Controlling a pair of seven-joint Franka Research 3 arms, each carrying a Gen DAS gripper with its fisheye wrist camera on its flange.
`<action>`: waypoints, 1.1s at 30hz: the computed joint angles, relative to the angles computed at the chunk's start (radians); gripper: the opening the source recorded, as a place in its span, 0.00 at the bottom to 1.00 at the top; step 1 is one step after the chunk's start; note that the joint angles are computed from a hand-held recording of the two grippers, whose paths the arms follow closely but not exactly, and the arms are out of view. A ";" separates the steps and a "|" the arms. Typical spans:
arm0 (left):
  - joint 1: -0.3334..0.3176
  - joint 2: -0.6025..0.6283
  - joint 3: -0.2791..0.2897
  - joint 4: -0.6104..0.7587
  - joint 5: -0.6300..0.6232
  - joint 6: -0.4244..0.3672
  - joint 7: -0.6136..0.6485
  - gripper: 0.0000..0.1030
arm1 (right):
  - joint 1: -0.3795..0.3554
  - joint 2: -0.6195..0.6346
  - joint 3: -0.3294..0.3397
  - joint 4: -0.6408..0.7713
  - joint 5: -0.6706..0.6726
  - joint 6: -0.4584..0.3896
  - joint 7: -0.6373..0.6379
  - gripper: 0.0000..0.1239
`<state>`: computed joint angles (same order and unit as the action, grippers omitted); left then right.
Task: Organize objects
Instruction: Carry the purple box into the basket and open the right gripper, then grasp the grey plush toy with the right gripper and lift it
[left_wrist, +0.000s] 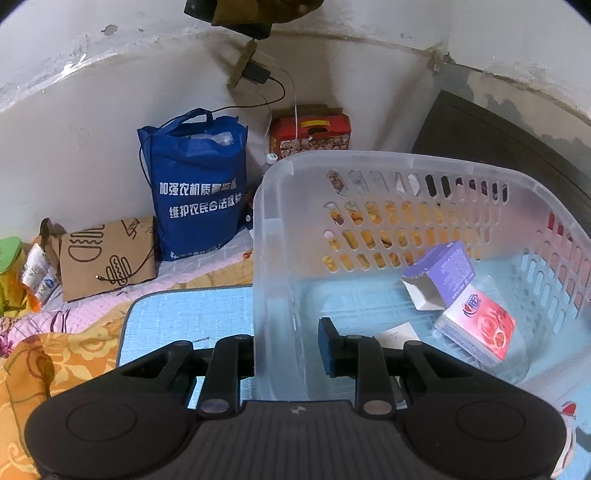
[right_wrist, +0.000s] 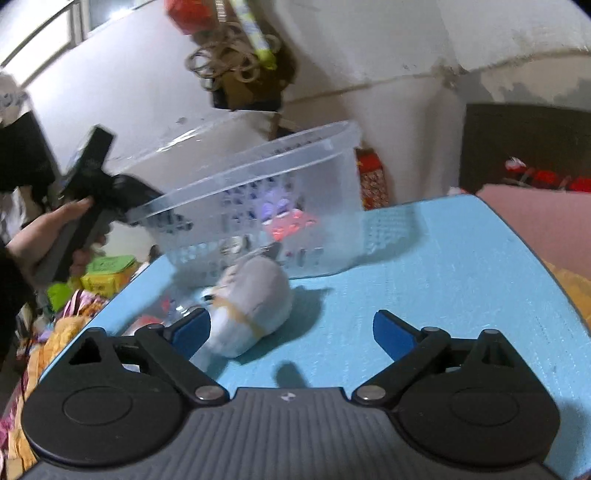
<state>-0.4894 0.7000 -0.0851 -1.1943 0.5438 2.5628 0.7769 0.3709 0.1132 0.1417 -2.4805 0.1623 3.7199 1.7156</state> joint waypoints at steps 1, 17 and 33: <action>0.003 0.001 -0.003 0.001 -0.004 0.002 0.004 0.29 | 0.021 -0.004 -0.002 -0.009 0.046 0.016 -0.057 0.79; 0.005 0.002 -0.005 0.002 -0.016 0.003 0.035 0.29 | -0.034 0.096 0.027 0.157 -0.040 -0.128 0.067 0.78; 0.001 0.004 -0.006 0.005 -0.023 0.018 0.022 0.29 | -0.157 0.098 0.119 0.177 -0.221 -0.231 0.202 0.55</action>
<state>-0.4882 0.7044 -0.0912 -1.1893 0.5208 2.5804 0.7987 0.2138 0.2114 0.2603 -2.3031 -0.0583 3.4888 1.9174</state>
